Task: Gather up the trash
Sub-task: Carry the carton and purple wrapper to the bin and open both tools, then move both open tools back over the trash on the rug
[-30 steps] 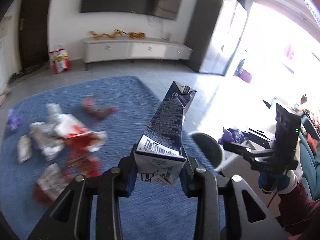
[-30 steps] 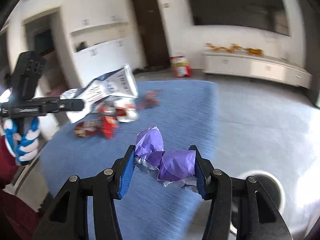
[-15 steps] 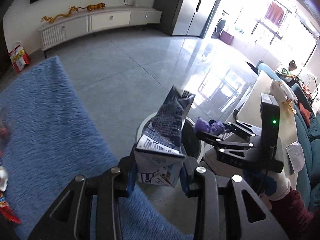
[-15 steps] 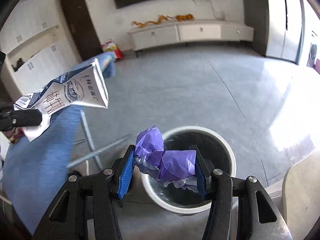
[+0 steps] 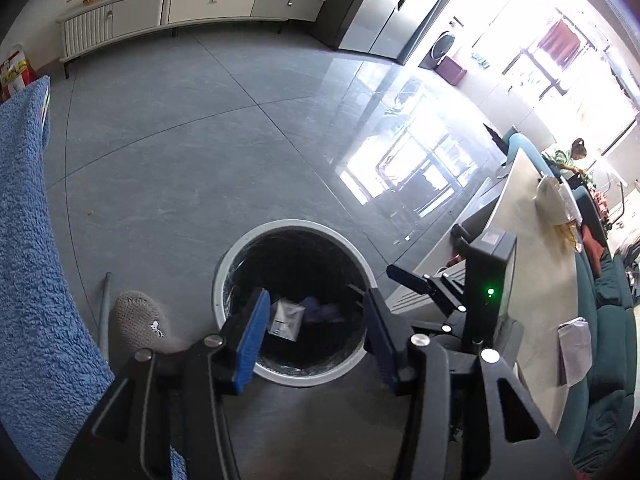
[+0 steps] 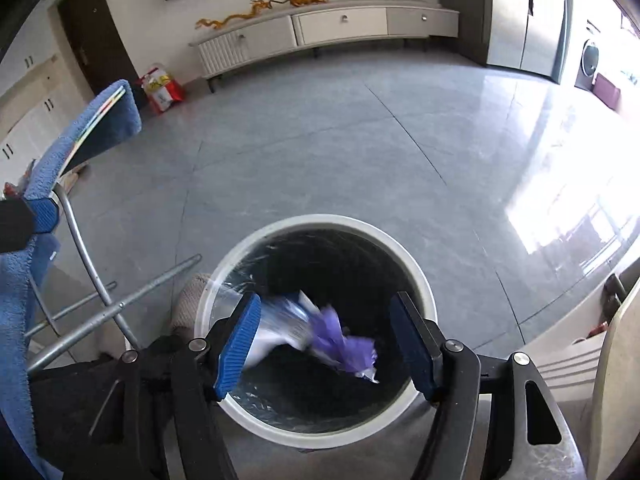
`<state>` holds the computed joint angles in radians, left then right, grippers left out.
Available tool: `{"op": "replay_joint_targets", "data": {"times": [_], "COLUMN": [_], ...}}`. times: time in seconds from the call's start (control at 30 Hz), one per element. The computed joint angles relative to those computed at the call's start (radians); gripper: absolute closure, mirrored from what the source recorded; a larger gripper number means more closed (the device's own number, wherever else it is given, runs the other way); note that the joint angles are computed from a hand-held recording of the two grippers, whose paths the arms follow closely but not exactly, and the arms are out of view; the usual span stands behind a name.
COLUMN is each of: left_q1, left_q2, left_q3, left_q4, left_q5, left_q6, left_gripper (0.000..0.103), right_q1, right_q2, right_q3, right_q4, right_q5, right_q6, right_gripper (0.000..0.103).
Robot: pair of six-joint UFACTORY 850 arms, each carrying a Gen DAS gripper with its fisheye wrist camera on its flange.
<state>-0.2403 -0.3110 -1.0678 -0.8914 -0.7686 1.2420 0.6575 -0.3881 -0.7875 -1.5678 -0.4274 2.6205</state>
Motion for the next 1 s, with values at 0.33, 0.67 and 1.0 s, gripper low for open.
{"op": "replay_joint_targets", "data": {"times": [0.33, 0.67, 1.0], "left_q1": [0.054, 0.167, 0.31], "left_q2": [0.097, 0.226, 0.369], "left_q3": [0.084, 0.134, 0.2], "left_q4": [-0.114, -0.081, -0.142], "left_q5": [0.035, -0.002, 0.008], "left_q6": [0.111, 0.149, 0.282], "left_gripper": [0.056, 0.056, 0.056], "right_q1": [0.048, 0.159, 0.266], "right_q2": [0.075, 0.205, 0.229], "right_q3": [0.029, 0.004, -0.101], "right_q4": [-0.058, 0.033, -0.034], "right_q5": [-0.05, -0.258, -0.418], "right_q6": [0.118, 0.041, 0.006], "right_gripper": [0.024, 0.004, 0.0]}}
